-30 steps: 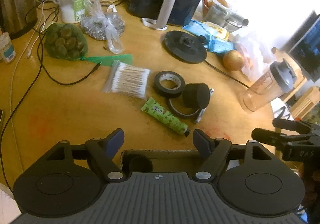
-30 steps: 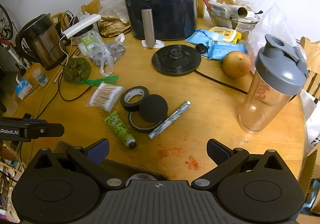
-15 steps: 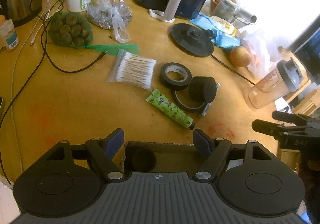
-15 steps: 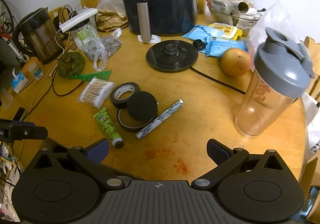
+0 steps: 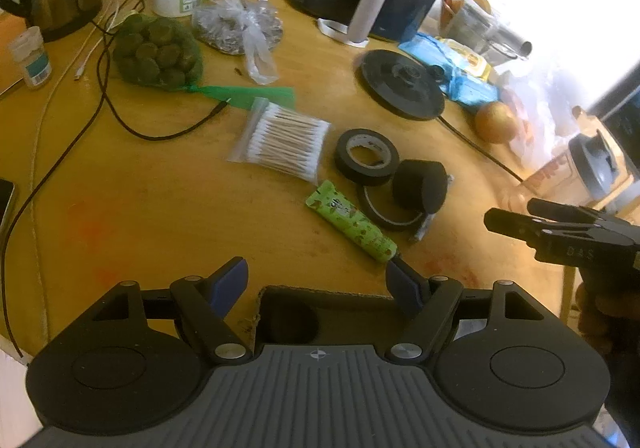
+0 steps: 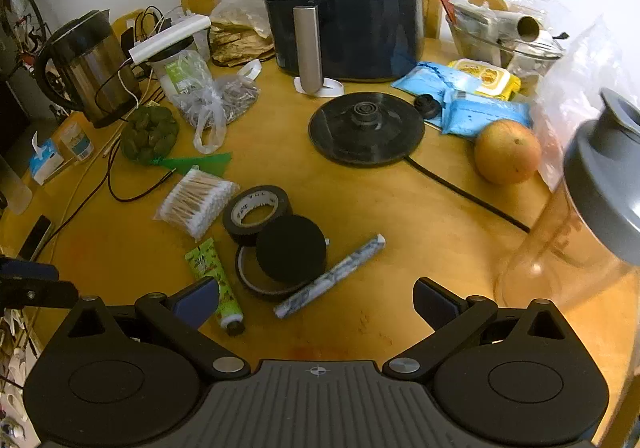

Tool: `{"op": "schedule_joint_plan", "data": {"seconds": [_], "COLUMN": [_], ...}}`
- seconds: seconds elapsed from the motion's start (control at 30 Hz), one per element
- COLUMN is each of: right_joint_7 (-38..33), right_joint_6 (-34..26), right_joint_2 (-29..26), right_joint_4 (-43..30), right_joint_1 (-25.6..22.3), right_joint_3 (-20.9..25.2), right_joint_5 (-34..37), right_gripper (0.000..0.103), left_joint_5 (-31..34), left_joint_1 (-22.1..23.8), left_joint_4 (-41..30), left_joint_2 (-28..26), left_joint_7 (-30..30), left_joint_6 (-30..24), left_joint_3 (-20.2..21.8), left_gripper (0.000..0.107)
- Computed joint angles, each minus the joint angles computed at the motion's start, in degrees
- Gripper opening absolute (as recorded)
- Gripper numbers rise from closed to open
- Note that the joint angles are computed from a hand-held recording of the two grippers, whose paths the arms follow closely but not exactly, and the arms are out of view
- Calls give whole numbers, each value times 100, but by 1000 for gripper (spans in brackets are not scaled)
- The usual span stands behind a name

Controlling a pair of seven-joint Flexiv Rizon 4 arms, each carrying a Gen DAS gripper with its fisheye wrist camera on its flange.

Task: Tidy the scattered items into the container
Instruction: 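Move the right tool onto the black round lid and close it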

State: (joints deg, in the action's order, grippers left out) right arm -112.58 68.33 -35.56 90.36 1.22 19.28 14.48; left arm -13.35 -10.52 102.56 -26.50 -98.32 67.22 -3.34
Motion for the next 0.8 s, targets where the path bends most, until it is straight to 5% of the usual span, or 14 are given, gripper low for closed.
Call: {"op": "schedule_joint_plan", "data": {"seconds": [0.8], "right_joint_7": [-502], "right_joint_6": [-629], "right_joint_2": [-686], "right_joint_4": [-921], "right_joint_1": [262], "right_joint_3": [30], "right_joint_5": [-127], "right_gripper": [94], "left_joint_5": [337], "left_joint_1": [-77], "left_joint_4": [378], "left_joint_2": [250], "left_joint_7": [-1086], "left_joint_6": [169], "left_joint_3": [291], "left_gripper": [76]}}
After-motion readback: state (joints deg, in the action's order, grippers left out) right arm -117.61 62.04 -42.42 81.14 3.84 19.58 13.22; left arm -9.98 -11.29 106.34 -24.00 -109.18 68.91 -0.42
